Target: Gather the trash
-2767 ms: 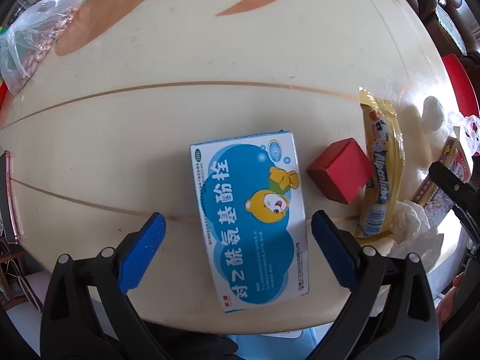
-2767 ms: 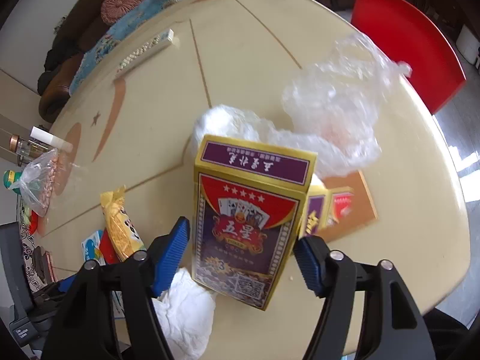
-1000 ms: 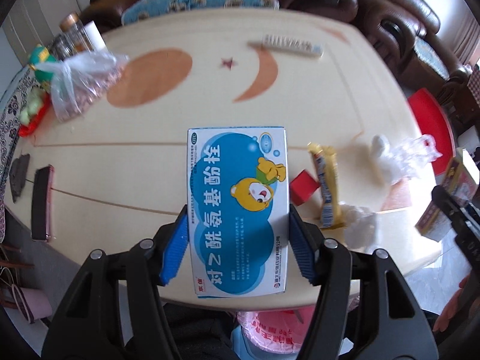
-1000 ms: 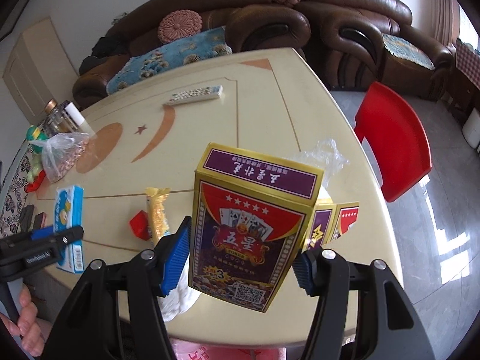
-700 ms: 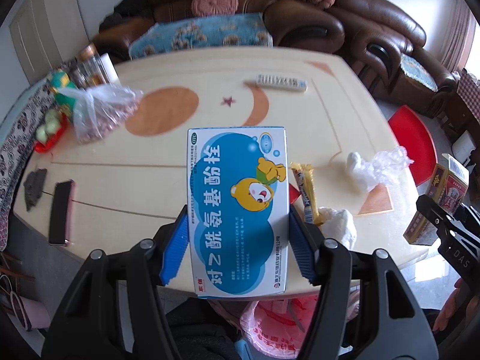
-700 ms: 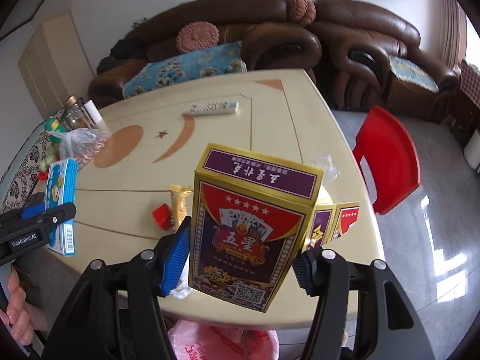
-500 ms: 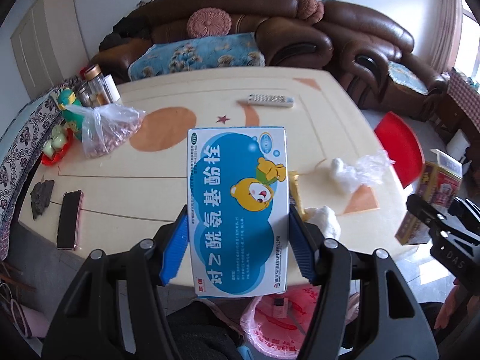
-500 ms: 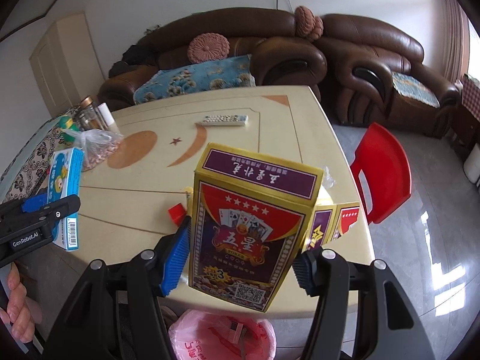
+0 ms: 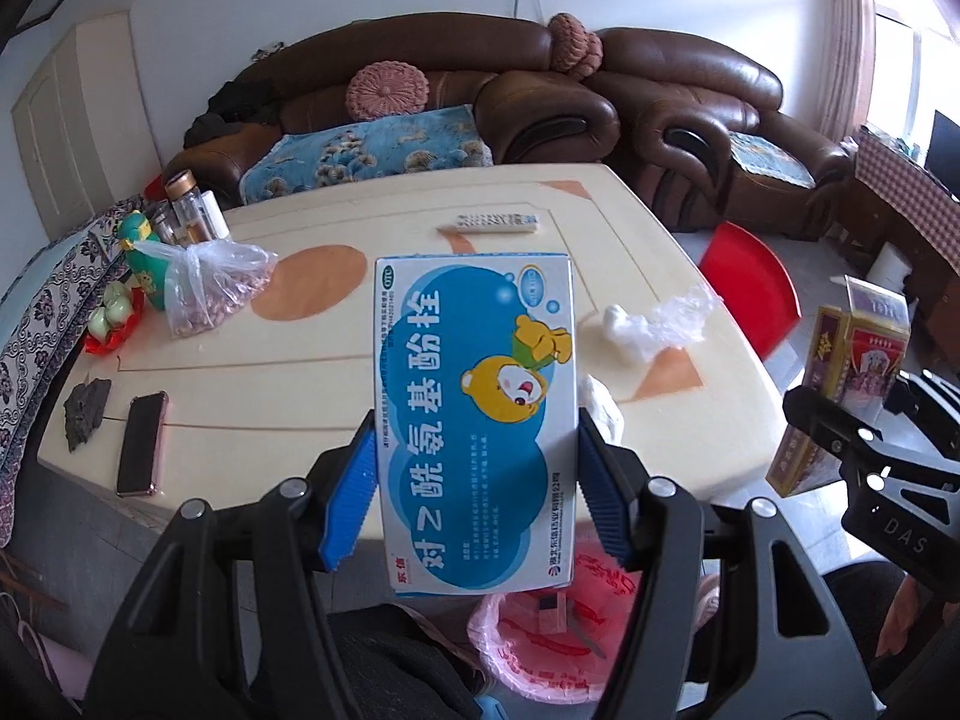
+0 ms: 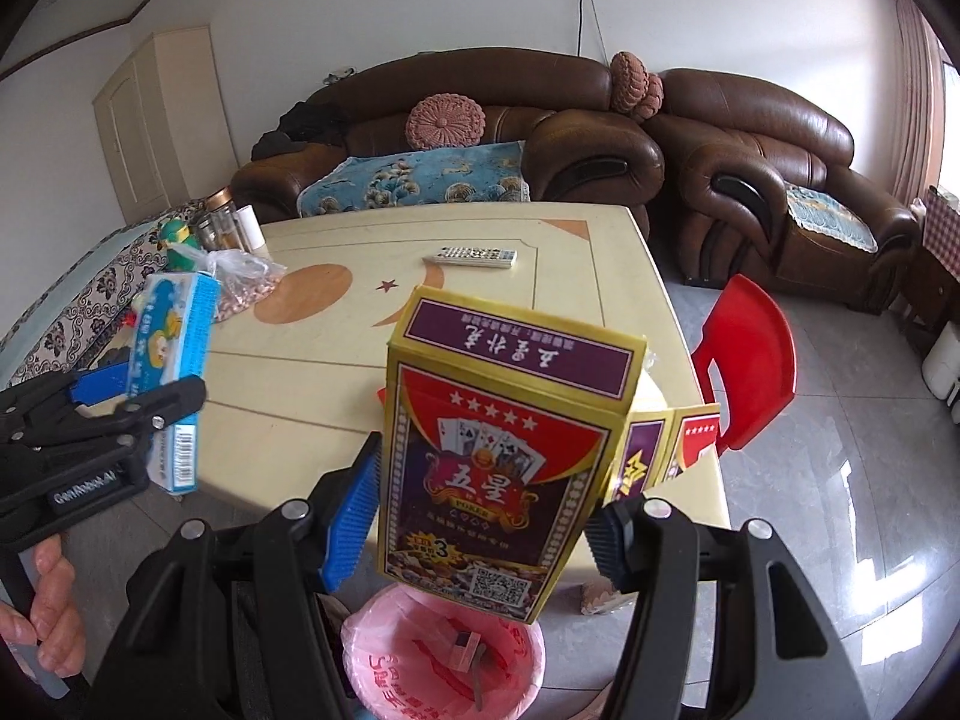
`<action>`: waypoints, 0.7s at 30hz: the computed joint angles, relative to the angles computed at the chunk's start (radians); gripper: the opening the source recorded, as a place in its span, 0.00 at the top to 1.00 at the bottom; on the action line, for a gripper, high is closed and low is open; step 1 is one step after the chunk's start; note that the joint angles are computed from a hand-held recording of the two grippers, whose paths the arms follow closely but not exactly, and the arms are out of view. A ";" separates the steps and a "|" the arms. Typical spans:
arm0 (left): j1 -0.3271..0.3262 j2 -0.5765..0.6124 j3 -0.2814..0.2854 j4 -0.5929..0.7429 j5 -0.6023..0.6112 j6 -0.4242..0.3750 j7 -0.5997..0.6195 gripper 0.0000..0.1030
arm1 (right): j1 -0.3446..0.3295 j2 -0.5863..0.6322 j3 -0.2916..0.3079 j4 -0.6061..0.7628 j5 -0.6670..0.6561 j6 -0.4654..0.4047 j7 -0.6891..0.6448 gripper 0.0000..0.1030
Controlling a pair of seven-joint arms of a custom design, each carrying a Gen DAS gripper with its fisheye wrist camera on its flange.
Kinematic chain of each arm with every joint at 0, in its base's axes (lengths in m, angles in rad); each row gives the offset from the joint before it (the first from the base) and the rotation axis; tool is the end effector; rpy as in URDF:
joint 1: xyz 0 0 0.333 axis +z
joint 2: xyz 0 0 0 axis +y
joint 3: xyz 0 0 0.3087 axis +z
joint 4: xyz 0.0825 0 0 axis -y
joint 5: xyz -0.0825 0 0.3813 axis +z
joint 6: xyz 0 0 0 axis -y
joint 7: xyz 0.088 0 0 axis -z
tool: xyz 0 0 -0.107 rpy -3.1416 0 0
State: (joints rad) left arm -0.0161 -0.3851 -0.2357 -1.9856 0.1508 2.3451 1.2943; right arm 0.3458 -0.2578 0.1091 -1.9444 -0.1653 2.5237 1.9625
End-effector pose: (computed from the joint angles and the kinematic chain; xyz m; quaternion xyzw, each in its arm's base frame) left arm 0.4646 -0.1419 0.6965 -0.6372 0.6744 -0.2522 0.2750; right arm 0.4704 0.2406 0.6830 -0.6949 0.5891 -0.2219 0.3475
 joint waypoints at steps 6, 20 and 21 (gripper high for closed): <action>-0.025 -0.062 0.003 -0.090 -0.038 0.029 0.034 0.41 | 0.018 -0.063 0.002 -0.077 0.019 0.000 -0.010 0.43; -0.054 -0.123 -0.014 -0.227 -0.103 0.050 0.080 0.41 | 0.053 -0.122 0.000 -0.219 0.059 -0.001 -0.029 0.43; -0.056 -0.124 -0.014 -0.233 -0.107 0.050 0.083 0.41 | 0.056 -0.125 0.001 -0.231 0.063 -0.001 -0.029 0.43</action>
State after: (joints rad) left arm -0.0720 -0.5090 -0.2494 -2.2185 0.0439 2.3950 1.3771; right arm 0.4016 -0.3823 0.1100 -2.1749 -0.1027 2.5231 1.9330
